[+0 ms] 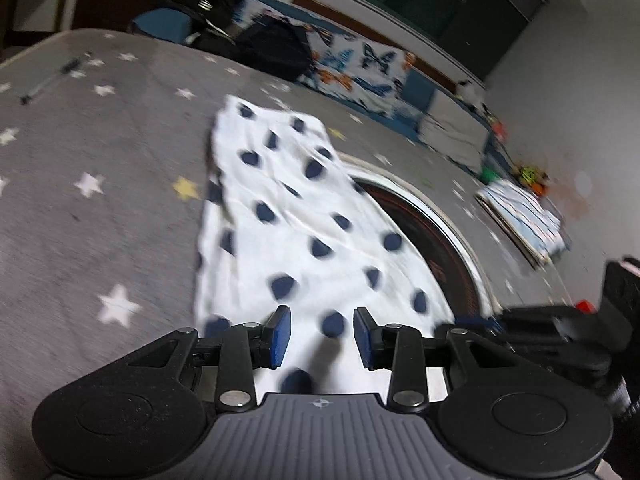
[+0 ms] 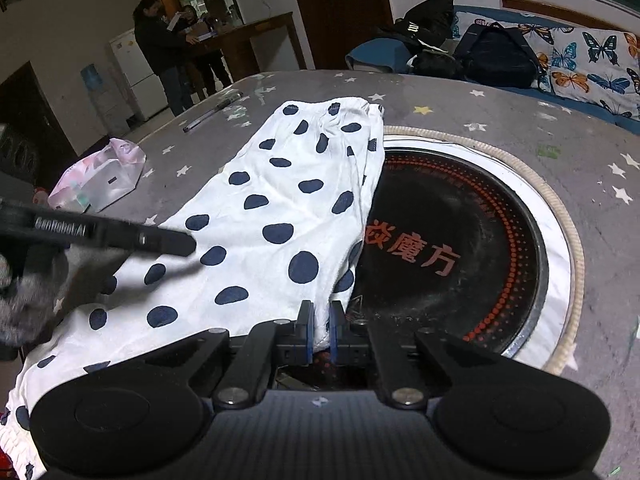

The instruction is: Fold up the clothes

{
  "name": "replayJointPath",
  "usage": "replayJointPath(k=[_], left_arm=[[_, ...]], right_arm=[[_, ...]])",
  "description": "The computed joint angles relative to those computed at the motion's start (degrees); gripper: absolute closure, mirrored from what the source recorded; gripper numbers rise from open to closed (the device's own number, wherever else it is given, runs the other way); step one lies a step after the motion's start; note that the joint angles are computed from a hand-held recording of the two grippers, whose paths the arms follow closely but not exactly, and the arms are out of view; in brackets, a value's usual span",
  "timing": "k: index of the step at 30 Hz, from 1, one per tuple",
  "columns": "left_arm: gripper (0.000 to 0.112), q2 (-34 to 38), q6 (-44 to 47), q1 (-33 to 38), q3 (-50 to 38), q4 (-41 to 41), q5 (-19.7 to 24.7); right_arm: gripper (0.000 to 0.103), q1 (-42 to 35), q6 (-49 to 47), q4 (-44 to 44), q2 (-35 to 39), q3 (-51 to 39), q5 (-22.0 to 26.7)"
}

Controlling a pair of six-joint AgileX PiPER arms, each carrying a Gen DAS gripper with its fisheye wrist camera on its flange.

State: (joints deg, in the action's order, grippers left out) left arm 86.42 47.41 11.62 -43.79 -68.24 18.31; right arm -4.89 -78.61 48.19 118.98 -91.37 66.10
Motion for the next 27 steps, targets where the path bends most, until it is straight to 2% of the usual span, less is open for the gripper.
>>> replayJointPath(k=[3, 7, 10, 13, 18, 22, 27], left_arm=[[0.077, 1.05, -4.73, 0.01, -1.54, 4.38, -1.73], [0.077, 1.77, 0.75, -2.65, -2.52, 0.84, -5.03], [0.077, 4.45, -3.61, -3.97, -4.52, 7.08, -7.51], [0.082, 6.57, 1.35, -2.60, -5.36, 2.41, -8.48], [0.082, 3.84, 0.03, -0.83, -3.96, 3.62, -9.39], [0.082, -1.40, 6.89, 0.91, -0.14, -2.72, -5.35], [0.082, -9.02, 7.26, -1.23, 5.91, -2.29, -1.07]], right_arm=[[0.096, 0.02, -0.07, -0.05, 0.13, -0.12, -0.01], [0.095, -0.02, -0.08, -0.03, 0.07, 0.04, -0.24], [0.095, 0.02, -0.25, -0.06, -0.09, 0.25, -0.60], [0.092, -0.02, -0.39, -0.11, -0.31, 0.54, -1.07], [0.089, 0.16, -0.24, -0.94, -1.09, 0.76, -2.36], [0.087, 0.03, -0.86, 0.75, -3.35, 2.07, -3.54], [0.084, 0.89, -5.43, 3.73, -7.78, 6.24, -2.29]])
